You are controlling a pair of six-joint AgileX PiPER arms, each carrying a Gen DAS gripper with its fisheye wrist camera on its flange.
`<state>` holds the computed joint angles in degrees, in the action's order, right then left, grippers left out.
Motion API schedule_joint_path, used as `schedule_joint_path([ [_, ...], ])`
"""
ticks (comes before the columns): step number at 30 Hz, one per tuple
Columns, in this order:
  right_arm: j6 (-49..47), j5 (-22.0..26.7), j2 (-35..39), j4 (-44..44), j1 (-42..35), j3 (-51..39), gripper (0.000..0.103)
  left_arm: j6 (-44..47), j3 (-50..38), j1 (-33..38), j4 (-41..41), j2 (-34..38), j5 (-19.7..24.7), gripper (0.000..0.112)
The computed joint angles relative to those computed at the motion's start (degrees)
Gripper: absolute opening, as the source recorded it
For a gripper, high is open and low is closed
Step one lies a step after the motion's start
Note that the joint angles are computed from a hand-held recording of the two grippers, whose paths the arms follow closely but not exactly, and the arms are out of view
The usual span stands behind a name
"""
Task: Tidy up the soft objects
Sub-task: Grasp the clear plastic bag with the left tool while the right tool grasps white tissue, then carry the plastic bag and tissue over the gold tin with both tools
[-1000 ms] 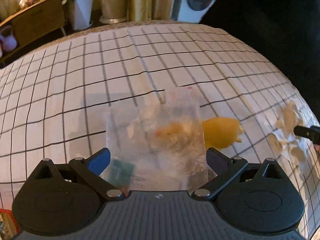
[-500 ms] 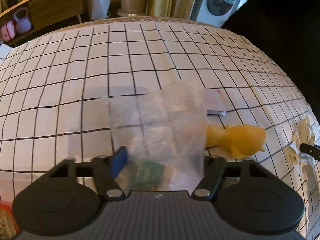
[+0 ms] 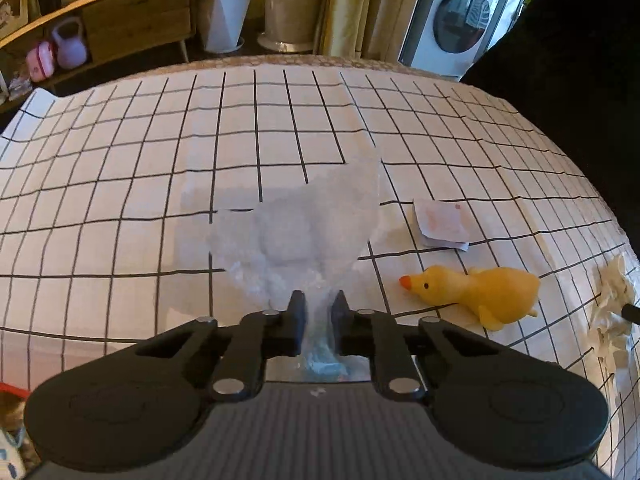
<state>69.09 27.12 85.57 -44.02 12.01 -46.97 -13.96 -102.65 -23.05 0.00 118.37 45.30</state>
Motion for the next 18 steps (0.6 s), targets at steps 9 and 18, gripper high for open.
schedule_joint_path([
  [9, 4.1, 2.4, -10.1, -5.5, 5.0, 3.1, 0.001, 1.3, 4.0, 0.4, -1.0, -5.8, -0.6, 0.012],
  [18, -0.9, 9.3, -21.6, -0.7, 12.2, 1.8, 0.001, 5.6, 7.9, 0.9, -5.6, -13.3, 1.4, 0.012],
])
